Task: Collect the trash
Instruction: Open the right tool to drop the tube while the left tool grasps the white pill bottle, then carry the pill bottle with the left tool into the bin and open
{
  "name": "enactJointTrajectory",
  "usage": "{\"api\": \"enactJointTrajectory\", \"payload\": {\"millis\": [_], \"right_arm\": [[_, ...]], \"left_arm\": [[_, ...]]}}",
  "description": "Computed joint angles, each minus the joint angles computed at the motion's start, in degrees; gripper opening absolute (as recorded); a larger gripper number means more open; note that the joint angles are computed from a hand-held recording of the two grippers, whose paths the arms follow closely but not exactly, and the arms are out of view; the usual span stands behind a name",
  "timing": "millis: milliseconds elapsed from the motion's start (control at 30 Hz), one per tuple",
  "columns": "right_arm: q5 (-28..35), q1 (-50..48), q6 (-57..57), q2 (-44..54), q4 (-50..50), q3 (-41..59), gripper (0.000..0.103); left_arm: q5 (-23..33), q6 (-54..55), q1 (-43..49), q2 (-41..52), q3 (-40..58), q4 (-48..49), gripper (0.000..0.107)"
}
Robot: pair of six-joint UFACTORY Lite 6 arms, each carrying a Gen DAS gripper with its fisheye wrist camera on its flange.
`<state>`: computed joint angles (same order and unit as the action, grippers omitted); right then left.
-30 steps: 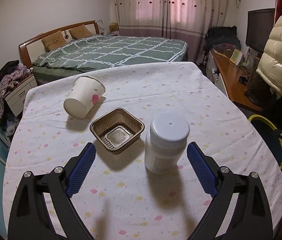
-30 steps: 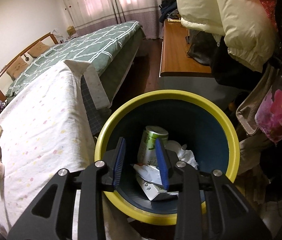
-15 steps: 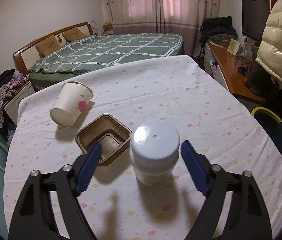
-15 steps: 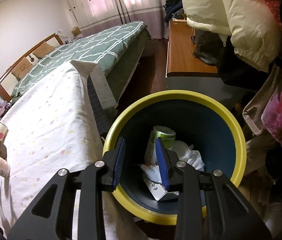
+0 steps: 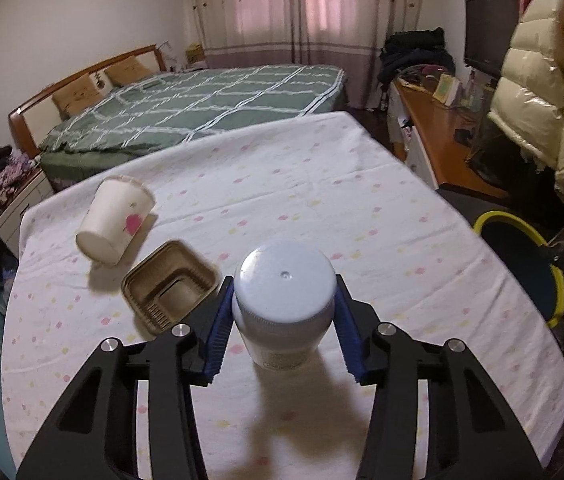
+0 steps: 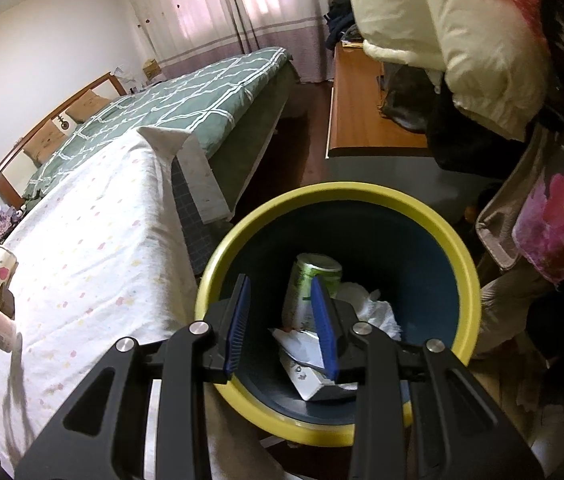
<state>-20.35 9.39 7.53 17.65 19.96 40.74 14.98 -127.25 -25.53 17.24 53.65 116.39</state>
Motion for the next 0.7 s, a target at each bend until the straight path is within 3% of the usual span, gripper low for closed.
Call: {"api": "enactJointTrajectory", "payload": {"millis": [367, 700], "right_arm": [[-2.97, -10.3, 11.58, -5.98, -17.1, -8.21, 0.03], [-4.93, -24.7, 20.78, -11.27, -35.21, -14.97, 0.031]], "left_arm": [[-0.42, 25.11, -10.57, 6.94, 14.19, -26.12, 0.047], [2.71, 68.21, -22.04, 29.48, 47.87, -68.32, 0.047]]}}
